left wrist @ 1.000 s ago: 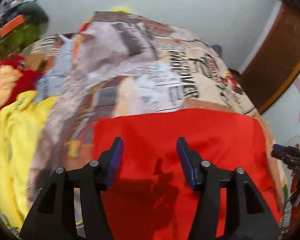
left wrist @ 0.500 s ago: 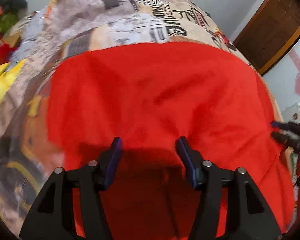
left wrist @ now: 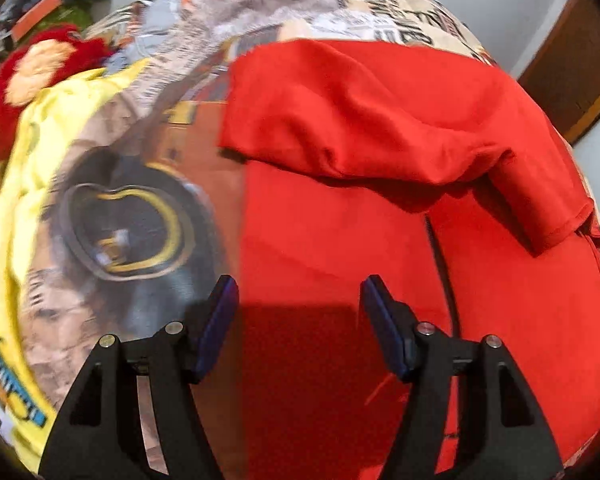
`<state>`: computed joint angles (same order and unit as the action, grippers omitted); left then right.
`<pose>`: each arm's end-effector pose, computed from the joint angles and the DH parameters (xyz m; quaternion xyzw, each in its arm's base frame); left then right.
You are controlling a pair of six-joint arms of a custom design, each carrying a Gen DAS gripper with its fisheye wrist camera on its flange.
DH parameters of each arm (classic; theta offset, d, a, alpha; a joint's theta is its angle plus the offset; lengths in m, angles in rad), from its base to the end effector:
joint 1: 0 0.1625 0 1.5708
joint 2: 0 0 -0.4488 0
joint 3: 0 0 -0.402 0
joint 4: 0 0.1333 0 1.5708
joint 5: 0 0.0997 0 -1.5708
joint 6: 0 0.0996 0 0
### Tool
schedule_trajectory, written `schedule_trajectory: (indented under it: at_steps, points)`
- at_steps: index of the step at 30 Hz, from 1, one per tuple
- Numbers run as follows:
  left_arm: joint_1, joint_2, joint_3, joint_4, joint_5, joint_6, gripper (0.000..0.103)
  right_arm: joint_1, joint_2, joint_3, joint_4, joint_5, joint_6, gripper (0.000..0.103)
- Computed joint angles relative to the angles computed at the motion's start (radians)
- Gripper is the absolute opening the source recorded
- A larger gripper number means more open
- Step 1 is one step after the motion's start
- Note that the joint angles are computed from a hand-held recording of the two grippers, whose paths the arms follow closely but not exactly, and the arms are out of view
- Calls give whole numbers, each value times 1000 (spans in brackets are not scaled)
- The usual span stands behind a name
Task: Fold large clothes
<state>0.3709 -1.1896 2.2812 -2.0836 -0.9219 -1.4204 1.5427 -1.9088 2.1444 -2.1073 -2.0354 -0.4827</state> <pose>-0.2956 -0.3225 0.1014 -0.0095 0.9129 -0.2255 0.3401 0.0784 -0.3660 0.4366 0.1832 -0.9452 0.0836 0.2571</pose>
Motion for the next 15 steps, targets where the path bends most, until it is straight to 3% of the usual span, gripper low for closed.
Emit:
schedule_trajectory:
  at_steps: [3, 7, 11, 15]
  points:
    - [-32, -43, 1, 89, 15, -77, 65, -4, -28, -8, 5, -24, -1, 59]
    - [-67, -122, 25, 135, 7, -145, 65, -25, -82, -25, 23, 7, -2, 59]
    - [-94, -185, 84, 89, -56, -179, 65, -65, -126, -28, 39, 43, -7, 59]
    - [-107, -207, 161, -33, -144, -205, 65, -115, -152, -19, 80, 54, -1, 59]
